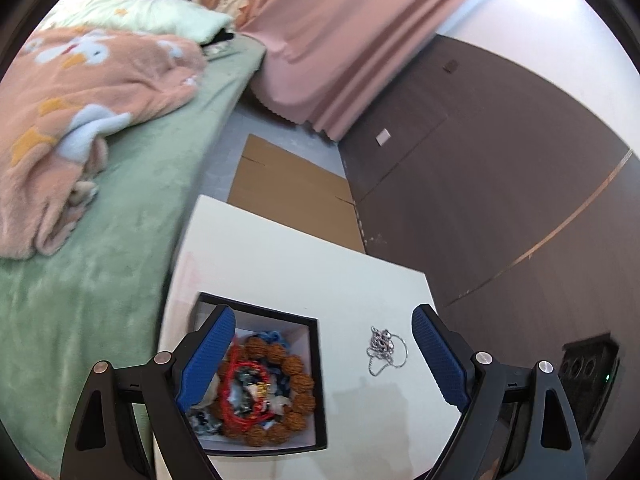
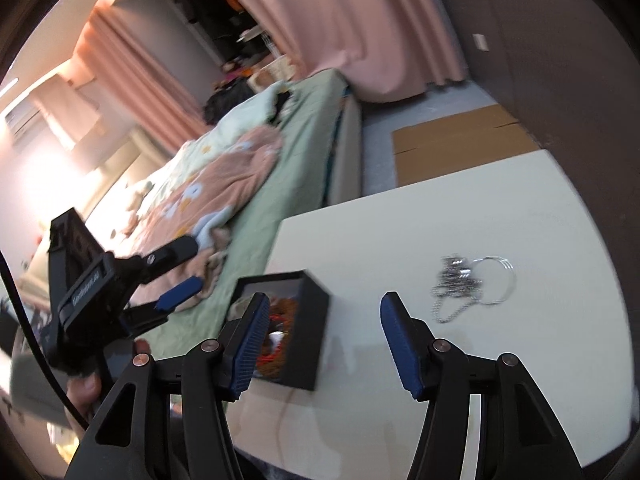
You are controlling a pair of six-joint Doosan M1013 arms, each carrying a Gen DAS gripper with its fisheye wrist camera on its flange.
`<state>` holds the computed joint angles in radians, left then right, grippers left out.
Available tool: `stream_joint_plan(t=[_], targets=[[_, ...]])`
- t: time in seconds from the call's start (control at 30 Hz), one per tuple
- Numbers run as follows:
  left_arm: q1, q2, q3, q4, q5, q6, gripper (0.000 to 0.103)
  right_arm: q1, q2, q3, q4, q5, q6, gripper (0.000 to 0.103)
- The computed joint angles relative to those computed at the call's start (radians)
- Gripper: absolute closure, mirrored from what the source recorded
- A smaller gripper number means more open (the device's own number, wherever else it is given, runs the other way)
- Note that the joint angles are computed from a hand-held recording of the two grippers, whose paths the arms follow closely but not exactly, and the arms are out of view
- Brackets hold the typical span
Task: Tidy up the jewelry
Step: 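Move both open grippers back over the silver chain and hoop, then grasp the silver chain pendant with the left gripper and lift it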
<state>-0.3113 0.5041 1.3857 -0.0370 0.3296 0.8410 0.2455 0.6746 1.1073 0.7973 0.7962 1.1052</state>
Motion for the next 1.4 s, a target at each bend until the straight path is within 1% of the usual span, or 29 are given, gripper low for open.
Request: stream_joint_plan(t=[0.03,0.07,0.13,0.27,0.4,0.5,0.53,0.6,0.73,0.77,1.0,1.23,1.37,1.4], targets=[[-0.006,0.005,-0.008,0.011,0.006,0.007,0.013,-0.004,-0.008,0.011,-0.025,-0.034,0.031,0.045],[-0.011,0.011,-0.018,0.008,0.014,0.027,0.013,-0.007,-0.013,0.017,-0.042,-0.052,0.053,0.045],[-0.02,0.024,-0.039,-0.036,0.03,0.104,0.013,-0.018,-0.017,0.022,-0.071,-0.071,0.096,0.045],[-0.033,0.046,-0.082,-0.107,0.068,0.229,0.013,-0.031,-0.028,0.032,-0.183,-0.125,0.203,0.045],[-0.045,0.068,-0.131,-0.128,0.105,0.296,0.013,-0.054,-0.029,0.032,-0.188,-0.121,0.253,0.045],[-0.053,0.091,-0.176,-0.156,0.151,0.354,0.013,-0.065,-0.023,0.022,-0.216,-0.11,0.305,0.045],[-0.055,0.098,-0.187,-0.16,0.164,0.362,0.015,-0.069,-0.021,0.017,-0.224,-0.105,0.322,0.045],[-0.058,0.118,-0.222,-0.16,0.208,0.367,0.019,-0.075,-0.02,0.016,-0.226,-0.102,0.332,0.045],[-0.064,0.162,-0.293,-0.142,0.302,0.351,0.031,-0.082,-0.018,0.013,-0.249,-0.1,0.356,0.045],[-0.066,0.173,-0.311,-0.138,0.324,0.348,0.032,-0.085,-0.015,0.009,-0.246,-0.093,0.358,0.045],[-0.074,0.228,-0.405,-0.117,0.413,0.348,0.033,-0.099,-0.007,0.002,-0.252,-0.068,0.383,0.045],[-0.091,0.297,-0.505,-0.044,0.502,0.319,0.034,-0.106,0.003,-0.01,-0.261,-0.045,0.391,0.045],[-0.097,0.326,-0.53,0.001,0.523,0.315,0.035,-0.105,0.015,-0.026,-0.279,-0.025,0.404,0.045],[-0.096,0.333,-0.535,-0.007,0.529,0.317,0.039,-0.104,0.02,-0.033,-0.292,-0.017,0.412,0.045]])
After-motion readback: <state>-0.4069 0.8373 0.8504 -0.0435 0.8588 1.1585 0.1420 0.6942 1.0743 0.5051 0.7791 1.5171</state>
